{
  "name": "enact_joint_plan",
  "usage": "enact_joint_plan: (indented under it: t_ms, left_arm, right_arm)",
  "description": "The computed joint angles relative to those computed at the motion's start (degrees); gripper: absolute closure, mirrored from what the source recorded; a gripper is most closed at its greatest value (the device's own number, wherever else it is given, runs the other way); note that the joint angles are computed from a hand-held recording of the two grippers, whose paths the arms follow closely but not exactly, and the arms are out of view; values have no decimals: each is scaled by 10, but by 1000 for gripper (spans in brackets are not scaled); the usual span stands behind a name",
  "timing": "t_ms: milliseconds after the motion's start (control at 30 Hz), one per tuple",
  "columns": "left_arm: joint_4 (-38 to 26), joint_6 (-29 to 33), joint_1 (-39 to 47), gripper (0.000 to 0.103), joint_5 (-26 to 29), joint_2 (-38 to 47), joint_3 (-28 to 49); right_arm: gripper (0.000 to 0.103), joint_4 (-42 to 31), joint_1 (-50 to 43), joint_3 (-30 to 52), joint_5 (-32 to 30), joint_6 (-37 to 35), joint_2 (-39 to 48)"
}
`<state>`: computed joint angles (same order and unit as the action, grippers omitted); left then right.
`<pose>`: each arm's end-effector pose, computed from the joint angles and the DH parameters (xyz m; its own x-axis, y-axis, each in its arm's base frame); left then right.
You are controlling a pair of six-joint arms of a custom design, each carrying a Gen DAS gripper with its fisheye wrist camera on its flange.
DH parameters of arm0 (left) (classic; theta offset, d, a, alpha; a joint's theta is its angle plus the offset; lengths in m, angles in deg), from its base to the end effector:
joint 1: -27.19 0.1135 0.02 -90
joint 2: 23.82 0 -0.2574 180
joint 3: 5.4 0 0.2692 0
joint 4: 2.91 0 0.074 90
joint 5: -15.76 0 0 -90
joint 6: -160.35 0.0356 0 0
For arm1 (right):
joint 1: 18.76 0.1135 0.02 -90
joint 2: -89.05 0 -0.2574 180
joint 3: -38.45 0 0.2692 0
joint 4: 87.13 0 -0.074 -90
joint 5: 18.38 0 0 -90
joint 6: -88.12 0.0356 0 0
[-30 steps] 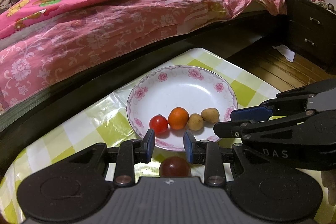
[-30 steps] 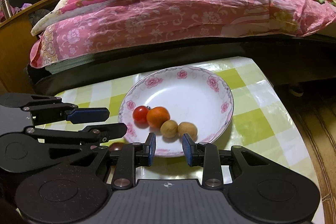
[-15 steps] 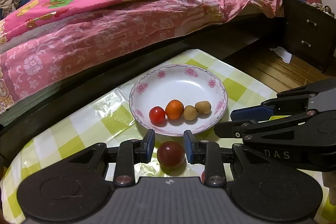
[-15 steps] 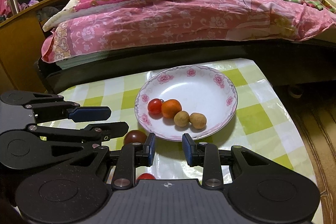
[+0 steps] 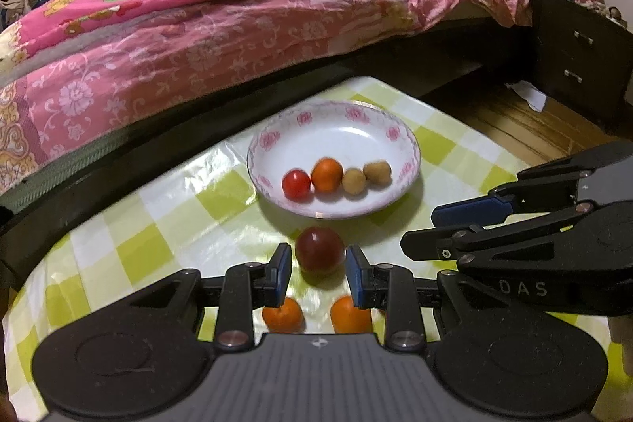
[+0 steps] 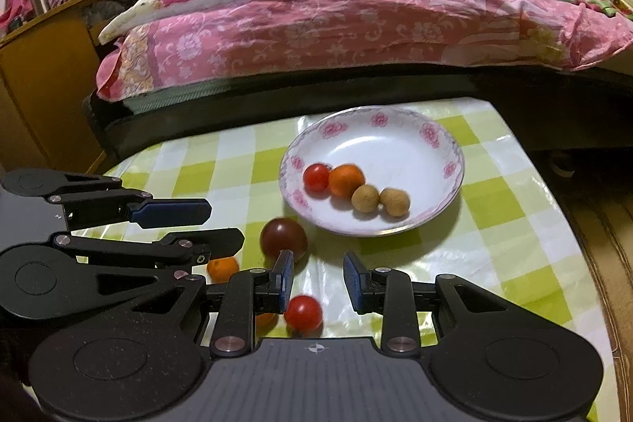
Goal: Organize fruits
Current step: 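Lift both tools away from the plate toward the remaining fruits, then move the left tool onto a tangerine while the right tool reaches a red tomato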
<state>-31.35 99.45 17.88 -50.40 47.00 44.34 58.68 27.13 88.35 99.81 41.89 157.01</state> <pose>0.2501 -0.0556 0.1787 -0.4580 0.5259 -0.7168 0.7206 0.6918 0.0471 0.1818 0.1634 0.1853 -0.6959 0.1581 -0.7005 0.0691 0.9857 0.1538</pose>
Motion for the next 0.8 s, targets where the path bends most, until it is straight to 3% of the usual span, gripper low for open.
enact_joint_plan:
  t_ms: [300, 800]
  left_arm:
    - [-34, 80, 56, 64, 28, 0, -25]
    - [-44, 109, 43, 64, 39, 44, -17]
  right_arm:
    - [70, 13, 23, -8, -34, 1, 30]
    - [69, 85, -27, -18, -98, -63, 100]
